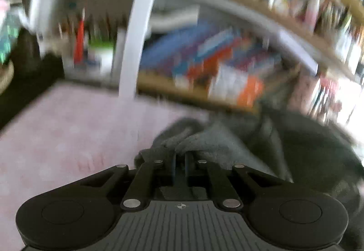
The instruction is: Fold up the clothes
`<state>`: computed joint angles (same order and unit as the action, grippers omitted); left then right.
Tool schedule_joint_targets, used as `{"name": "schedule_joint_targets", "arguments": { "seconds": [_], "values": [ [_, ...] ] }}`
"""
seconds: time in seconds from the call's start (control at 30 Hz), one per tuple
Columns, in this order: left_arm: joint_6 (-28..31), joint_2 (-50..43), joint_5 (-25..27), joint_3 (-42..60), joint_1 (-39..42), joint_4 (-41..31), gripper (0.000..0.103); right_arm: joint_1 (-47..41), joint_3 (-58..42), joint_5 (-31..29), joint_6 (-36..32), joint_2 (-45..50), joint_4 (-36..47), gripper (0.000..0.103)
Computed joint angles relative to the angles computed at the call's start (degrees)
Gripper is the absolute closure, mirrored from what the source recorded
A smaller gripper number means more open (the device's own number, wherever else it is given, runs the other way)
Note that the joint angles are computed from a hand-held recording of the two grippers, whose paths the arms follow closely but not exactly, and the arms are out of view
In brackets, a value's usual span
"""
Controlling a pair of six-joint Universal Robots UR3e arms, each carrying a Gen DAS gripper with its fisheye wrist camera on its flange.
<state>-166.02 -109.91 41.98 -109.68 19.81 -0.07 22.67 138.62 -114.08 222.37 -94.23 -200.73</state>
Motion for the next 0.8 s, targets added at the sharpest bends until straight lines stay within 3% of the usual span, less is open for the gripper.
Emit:
{"name": "schedule_joint_targets", "arguments": {
  "seconds": [0.07,0.13,0.2,0.27,0.33,0.4,0.47,0.53,0.67,0.8],
  "values": [
    [-4.74,-0.17,-1.87,0.28,1.89,6.74,0.103,3.38,3.21,-3.23,0.89,-4.32,3.60,0.092],
    [-8.09,-0.49,0.59,-0.45,3.33,14.54,0.103,5.55,5.73,-2.86,2.08,-8.07,9.06,0.091],
    [-7.84,-0.14,4.23,0.01,4.14,13.47,0.103,4.19,8.88,5.20,4.89,-9.00,10.88,0.091],
    [-2.57,2.45,3.26,-2.12,6.78,6.31,0.097,3.63,12.07,12.15,6.95,-5.94,6.67,0.091],
    [7.05,7.22,0.38,-7.07,10.49,-2.65,0.090,7.35,12.52,11.95,8.73,0.57,-1.41,0.091],
    [18.51,13.50,-0.37,-12.62,13.69,-12.05,0.077,9.98,10.72,10.42,8.77,2.14,-1.24,0.090],
    [28.78,20.44,-1.77,-18.68,17.93,-20.88,0.047,11.15,9.49,9.96,8.30,3.20,-1.13,0.090],
    [37.06,27.15,-4.12,-23.93,22.88,-29.41,0.035,10.94,9.85,10.33,8.59,4.38,-3.04,0.090],
    [40.84,33.49,-3.86,-27.57,27.97,-40.25,0.035,9.59,12.80,11.18,9.46,5.83,-8.77,0.090],
    [40.12,33.48,-2.11,-27.36,27.06,-44.23,0.036,11.00,11.92,7.98,9.87,5.90,-7.53,0.088]
  ]
}}
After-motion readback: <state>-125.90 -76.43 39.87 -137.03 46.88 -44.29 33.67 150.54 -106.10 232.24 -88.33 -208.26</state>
